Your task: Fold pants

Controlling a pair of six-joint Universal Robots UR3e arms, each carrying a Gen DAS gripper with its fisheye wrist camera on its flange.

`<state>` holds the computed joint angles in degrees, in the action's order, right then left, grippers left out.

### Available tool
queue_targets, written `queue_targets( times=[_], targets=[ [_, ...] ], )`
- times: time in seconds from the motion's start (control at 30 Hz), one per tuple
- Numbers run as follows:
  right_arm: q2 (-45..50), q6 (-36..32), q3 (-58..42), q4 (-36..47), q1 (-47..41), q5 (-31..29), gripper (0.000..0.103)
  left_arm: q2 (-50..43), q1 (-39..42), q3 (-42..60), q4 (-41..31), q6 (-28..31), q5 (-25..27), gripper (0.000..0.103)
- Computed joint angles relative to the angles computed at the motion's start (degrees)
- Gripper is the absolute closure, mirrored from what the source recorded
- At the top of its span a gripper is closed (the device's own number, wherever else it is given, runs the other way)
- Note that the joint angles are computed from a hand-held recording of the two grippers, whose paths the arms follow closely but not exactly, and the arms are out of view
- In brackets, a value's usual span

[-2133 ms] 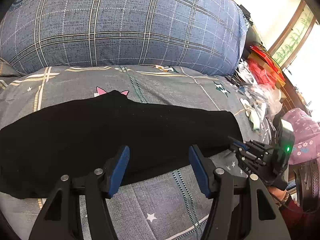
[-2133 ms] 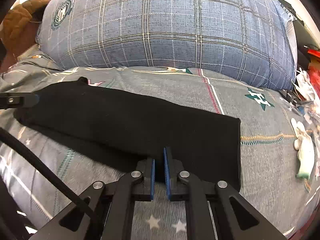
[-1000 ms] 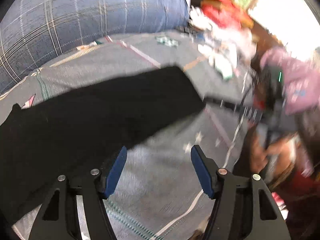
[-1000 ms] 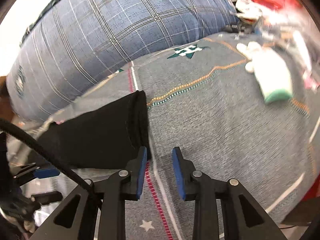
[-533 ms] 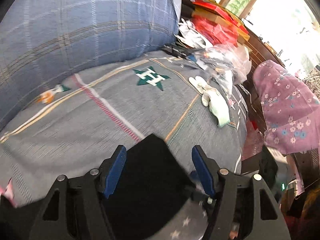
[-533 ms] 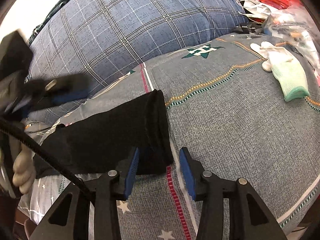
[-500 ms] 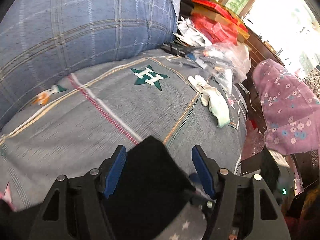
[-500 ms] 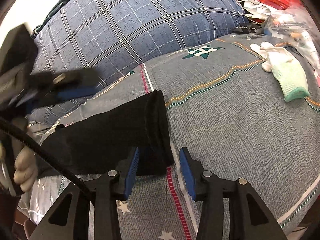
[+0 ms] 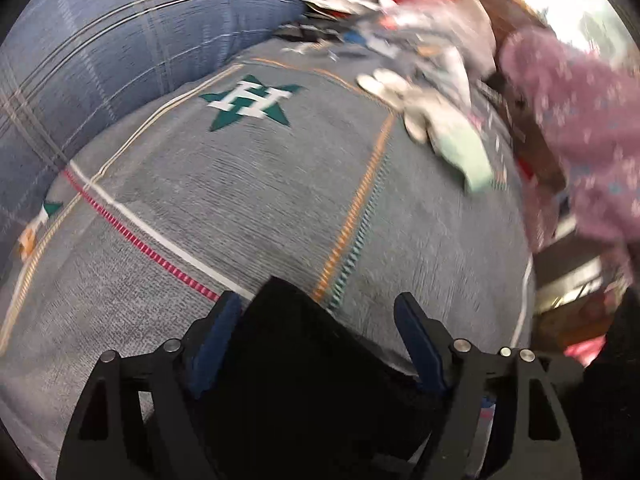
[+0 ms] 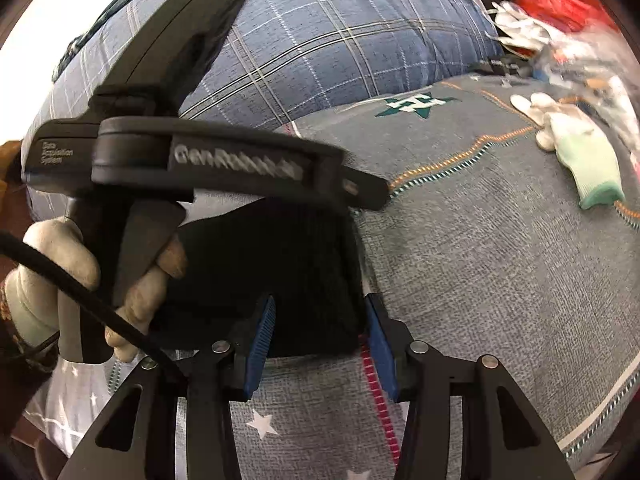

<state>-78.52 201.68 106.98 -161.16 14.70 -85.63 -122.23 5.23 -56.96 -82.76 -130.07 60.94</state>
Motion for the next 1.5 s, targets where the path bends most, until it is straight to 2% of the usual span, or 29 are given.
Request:
queue_targets(
  times=[0.03, 0.07, 0.1, 0.13, 0.2, 0.33, 0.47, 0.63, 0.9, 1.4, 1.5],
  targets=[
    [0.45, 0.12, -0.14, -0.52, 0.27, 0.08, 0.072, 0.48, 0.01, -0.35, -0.46, 1.12, -0.08, 0.041],
    [0.49, 0.21, 0.26, -1.16, -0.22, 1.63, 0.081, 0.53, 0.11, -0.14, -0.88, 1.37, -0.21, 0.069],
    [0.28, 0.94, 1.03, -2.03, -1.05, 3.70, 0.087, -0.41, 0.47, 1.93, -2.85, 1.31, -0.32, 0.083],
    [0.13, 1.58, 1.37, -2.38, -1.30, 4.17, 0.088, -2.56, 1.27, 6.39, -7.68, 1.37, -1.35, 0.089],
    [-0.57, 1.96, 2.45, -3.29, -2.37, 6.12, 0.088, -5.08, 3.21, 11.89, -14.46, 1.74, -4.38, 0.089],
    [-2.71, 2.81, 3.53, -3.72, -3.93, 9.53, 0.089, -2.22, 5.33, 9.35, -16.07, 3.01, -7.90, 0.089],
    [-3.53, 2.11, 0.99, -1.87, -1.72, 8.28, 0.089, 1.36, 8.51, 7.70, -19.93, 6.41, -11.69, 0.089],
    [-2.34, 1.09, -4.90, 1.15, 1.89, 6.65, 0.089, 2.66, 15.21, 11.20, -30.67, 11.81, -17.78, 0.089],
    [7.51, -0.38, -21.97, 8.63, 9.05, 4.19, 0.089, 1.13, 28.11, 15.22, -42.66, 18.80, -22.15, 0.092],
    [28.47, -1.94, -56.30, 26.16, 18.14, 2.63, 0.089, -7.80, 43.30, 21.23, -55.60, 26.62, -24.49, 0.093],
    [34.17, -2.10, -67.48, 32.01, 20.46, 2.48, 0.089, -8.71, 45.97, 22.29, -57.74, 28.17, -24.97, 0.093]
  ],
)
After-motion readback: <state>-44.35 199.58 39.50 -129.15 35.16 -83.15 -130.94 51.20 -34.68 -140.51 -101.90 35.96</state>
